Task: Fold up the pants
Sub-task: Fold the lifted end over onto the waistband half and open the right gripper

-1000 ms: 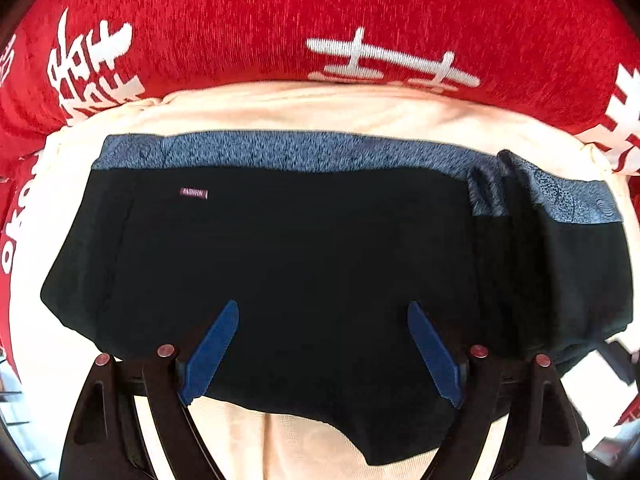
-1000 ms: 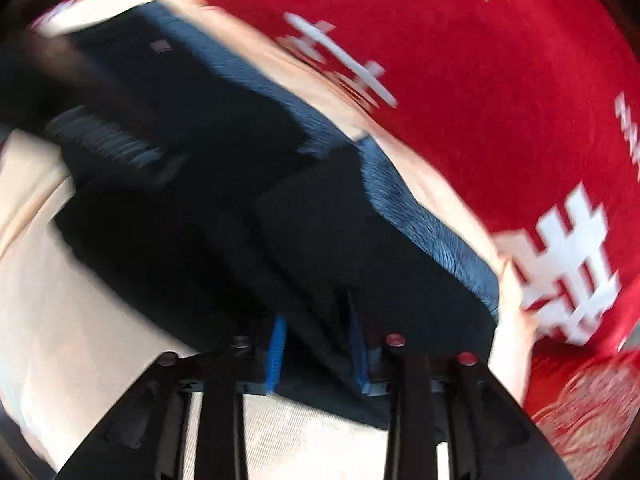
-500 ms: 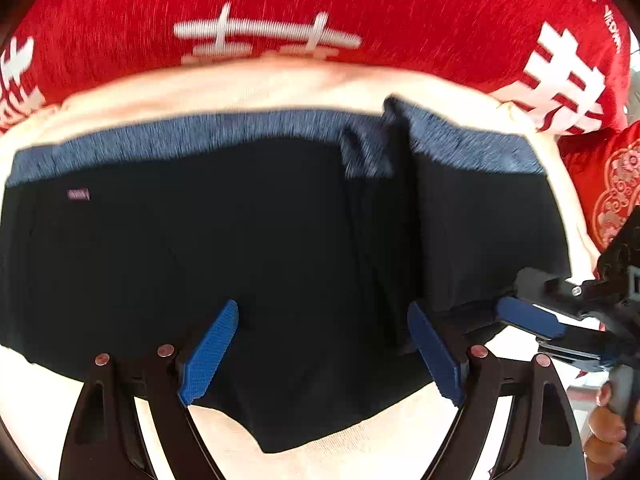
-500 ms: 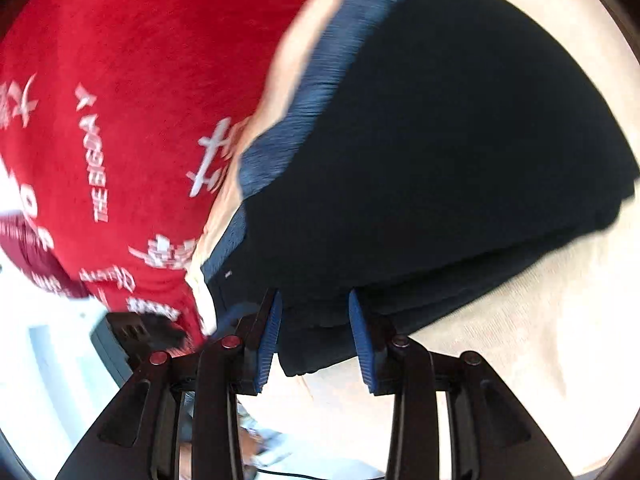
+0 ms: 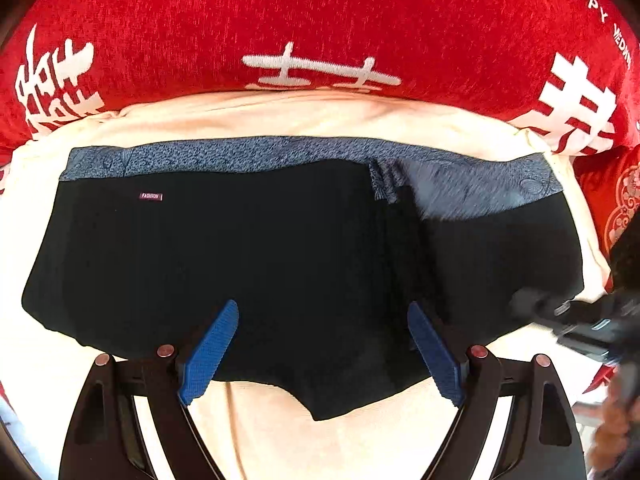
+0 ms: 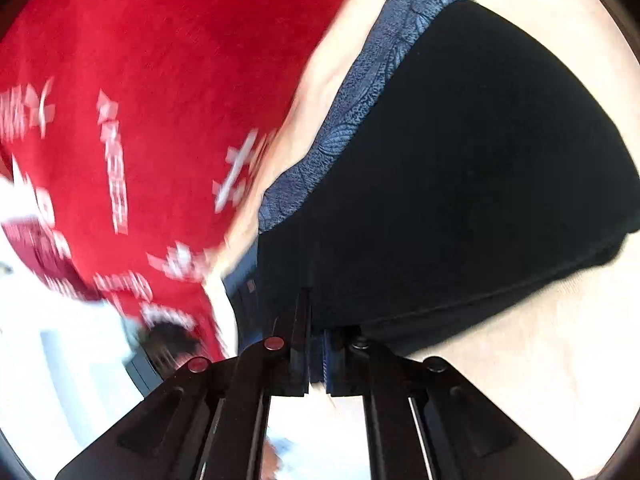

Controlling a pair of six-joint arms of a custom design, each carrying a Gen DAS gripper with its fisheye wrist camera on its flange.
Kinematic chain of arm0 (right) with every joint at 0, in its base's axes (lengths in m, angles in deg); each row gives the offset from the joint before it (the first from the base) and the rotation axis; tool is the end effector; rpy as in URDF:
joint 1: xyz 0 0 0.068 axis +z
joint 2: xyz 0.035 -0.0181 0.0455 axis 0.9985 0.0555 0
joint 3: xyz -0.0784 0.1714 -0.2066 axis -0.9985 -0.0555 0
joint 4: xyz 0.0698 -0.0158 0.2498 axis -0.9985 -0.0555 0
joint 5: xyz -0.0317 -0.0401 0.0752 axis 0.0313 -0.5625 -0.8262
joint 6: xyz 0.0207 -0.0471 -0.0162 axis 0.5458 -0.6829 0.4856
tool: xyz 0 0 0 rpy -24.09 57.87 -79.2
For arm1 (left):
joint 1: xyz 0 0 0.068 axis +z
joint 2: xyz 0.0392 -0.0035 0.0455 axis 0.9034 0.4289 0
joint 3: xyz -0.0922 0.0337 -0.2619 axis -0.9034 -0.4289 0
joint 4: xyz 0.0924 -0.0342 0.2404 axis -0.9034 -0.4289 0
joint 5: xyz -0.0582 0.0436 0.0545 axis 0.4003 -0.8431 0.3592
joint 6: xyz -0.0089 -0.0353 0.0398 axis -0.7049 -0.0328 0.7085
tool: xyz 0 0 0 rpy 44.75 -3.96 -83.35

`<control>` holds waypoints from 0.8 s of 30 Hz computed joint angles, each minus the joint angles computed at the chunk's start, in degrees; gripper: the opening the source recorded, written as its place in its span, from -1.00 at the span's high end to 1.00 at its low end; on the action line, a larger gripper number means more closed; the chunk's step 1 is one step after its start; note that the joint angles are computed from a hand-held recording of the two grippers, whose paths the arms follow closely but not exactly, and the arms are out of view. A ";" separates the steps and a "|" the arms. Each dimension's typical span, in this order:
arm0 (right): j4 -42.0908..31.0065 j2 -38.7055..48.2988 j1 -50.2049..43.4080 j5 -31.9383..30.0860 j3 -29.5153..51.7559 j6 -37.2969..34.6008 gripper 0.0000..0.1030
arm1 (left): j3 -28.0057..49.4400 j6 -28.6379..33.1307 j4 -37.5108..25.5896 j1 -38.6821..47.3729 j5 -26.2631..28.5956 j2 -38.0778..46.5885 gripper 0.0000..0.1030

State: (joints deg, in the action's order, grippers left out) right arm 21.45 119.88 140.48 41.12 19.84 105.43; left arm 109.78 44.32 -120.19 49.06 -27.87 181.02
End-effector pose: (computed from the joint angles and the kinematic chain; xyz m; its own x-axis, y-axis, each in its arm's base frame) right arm 0.1527 0.1966 0.2296 -0.5273 0.8404 0.1251 0.6340 0.2912 0.7164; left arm 0.3477 -0.1048 0.2774 -0.7980 0.5572 -0.2297 0.5947 0.7899 -0.1498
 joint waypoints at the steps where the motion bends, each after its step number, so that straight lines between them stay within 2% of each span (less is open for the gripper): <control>1: 0.29 2.45 -0.18 -2.56 0.48 -1.03 0.91 | -0.88 -0.36 0.66 -0.53 -1.14 0.24 -0.71; 3: 0.43 7.13 -1.19 -5.91 0.72 -2.52 0.91 | -1.25 -1.41 0.71 -1.73 -3.00 0.89 -0.71; 4: 3.45 7.99 -1.71 -6.76 -1.28 -2.65 0.91 | -1.55 -1.75 0.93 -2.05 -3.05 0.69 -0.71; 5: 5.93 7.61 -2.64 -7.11 -2.62 -3.05 0.90 | -1.84 -2.05 1.25 -2.29 -3.13 0.32 -0.71; 7: 4.49 5.57 -4.83 -11.34 -2.43 -7.40 0.82 | -0.97 -2.29 0.29 -2.36 -3.04 -0.09 -0.71; 9: -1.75 3.27 -7.81 -18.32 1.02 -15.08 0.58 | 0.45 -3.35 -0.63 -3.14 -2.78 -0.45 -0.71; 10: -3.95 1.27 -8.59 -20.27 1.86 -18.11 0.37 | 1.86 -3.82 -1.34 -3.72 -2.71 -0.26 -0.71; 12: -9.93 -4.36 -9.74 -20.77 3.55 -22.85 0.21 | 4.70 -4.44 -2.58 -5.34 -2.54 0.02 -0.71; 14: -20.38 -12.03 -14.07 -18.00 5.02 -27.66 0.02 | 7.86 -5.49 -3.52 -7.77 -1.73 1.03 -0.71; 16: -26.10 -18.00 -20.84 -16.60 3.46 -31.35 0.00 | 10.17 -7.62 -3.58 -10.65 -0.42 2.76 -0.71; 18: -29.51 -22.74 -32.24 -19.61 -0.97 -35.95 0.00 | 11.59 -9.54 -3.01 -13.19 0.58 4.49 -0.70; 21: -22.74 -27.00 -45.49 -29.47 -11.27 -39.42 0.01 | 13.10 -12.82 -0.33 -17.92 1.30 8.65 -0.71; 23: -13.13 -28.02 -49.82 -36.56 -19.24 -37.48 0.26 | 12.29 -14.75 1.54 -20.06 -1.09 10.47 -0.71; 24: -9.70 -27.07 -48.41 -35.88 -20.44 -34.67 0.30 | 11.46 -15.33 2.08 -20.54 -2.99 10.73 -0.71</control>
